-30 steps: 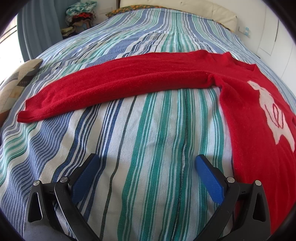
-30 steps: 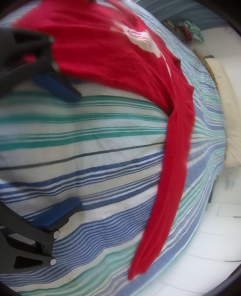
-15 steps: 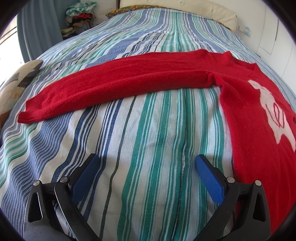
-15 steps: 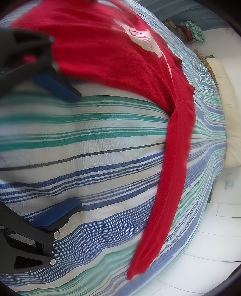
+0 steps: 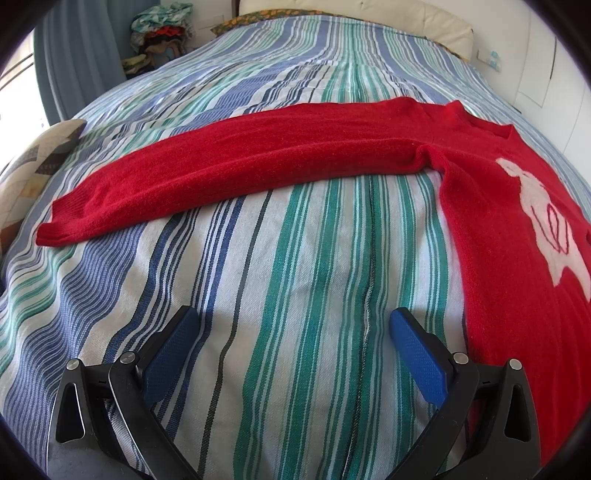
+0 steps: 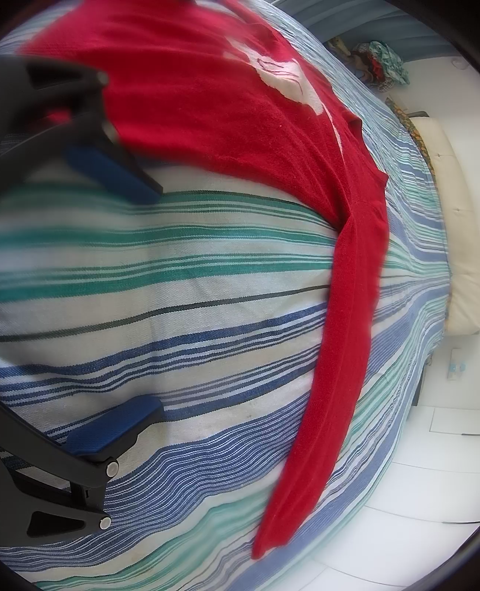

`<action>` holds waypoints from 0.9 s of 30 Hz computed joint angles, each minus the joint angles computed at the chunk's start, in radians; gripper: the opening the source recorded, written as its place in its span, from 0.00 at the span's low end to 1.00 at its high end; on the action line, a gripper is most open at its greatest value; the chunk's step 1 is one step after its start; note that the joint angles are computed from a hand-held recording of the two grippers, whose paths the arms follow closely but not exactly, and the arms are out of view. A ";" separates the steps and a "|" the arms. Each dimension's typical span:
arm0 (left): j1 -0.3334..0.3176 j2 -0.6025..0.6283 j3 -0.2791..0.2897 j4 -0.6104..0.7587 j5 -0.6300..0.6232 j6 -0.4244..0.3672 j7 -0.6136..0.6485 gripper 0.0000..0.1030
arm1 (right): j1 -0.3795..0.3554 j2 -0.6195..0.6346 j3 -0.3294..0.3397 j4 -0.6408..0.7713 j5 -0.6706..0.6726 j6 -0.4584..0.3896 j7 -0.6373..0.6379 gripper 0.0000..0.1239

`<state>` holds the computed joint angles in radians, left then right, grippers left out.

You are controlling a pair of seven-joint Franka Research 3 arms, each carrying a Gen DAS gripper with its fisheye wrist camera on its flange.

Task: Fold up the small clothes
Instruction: 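Grasp the red sweater's sleeve cuff with the right gripper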

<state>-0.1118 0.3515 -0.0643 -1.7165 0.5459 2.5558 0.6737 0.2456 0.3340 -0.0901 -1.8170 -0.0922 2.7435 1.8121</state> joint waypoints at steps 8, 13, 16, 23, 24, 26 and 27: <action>-0.007 -0.014 0.001 -0.010 0.016 -0.029 -0.003 1.00 | -0.055 -0.055 0.053 -0.009 0.124 -0.096 -0.093 0.82; -0.009 -0.010 0.002 -0.009 0.032 -0.026 -0.009 1.00 | -0.203 -0.129 0.151 -0.085 0.629 0.110 -0.269 0.80; -0.010 -0.011 0.003 -0.012 0.040 -0.022 -0.015 1.00 | -0.258 -0.087 0.131 -0.017 0.827 0.130 -0.240 0.80; -0.014 -0.014 0.004 -0.015 0.053 -0.021 -0.029 1.00 | -0.357 0.126 0.084 0.212 0.919 0.014 0.061 0.50; -0.013 -0.015 0.004 -0.017 0.054 -0.021 -0.030 1.00 | -0.357 0.140 0.082 0.225 0.914 0.038 0.096 0.48; -0.013 -0.013 0.003 -0.015 0.056 -0.021 -0.030 1.00 | -0.347 0.176 0.064 0.268 0.859 0.057 0.165 0.40; -0.012 -0.014 0.003 -0.016 0.056 -0.020 -0.030 1.00 | -0.334 0.199 0.036 0.308 0.790 0.015 0.216 0.19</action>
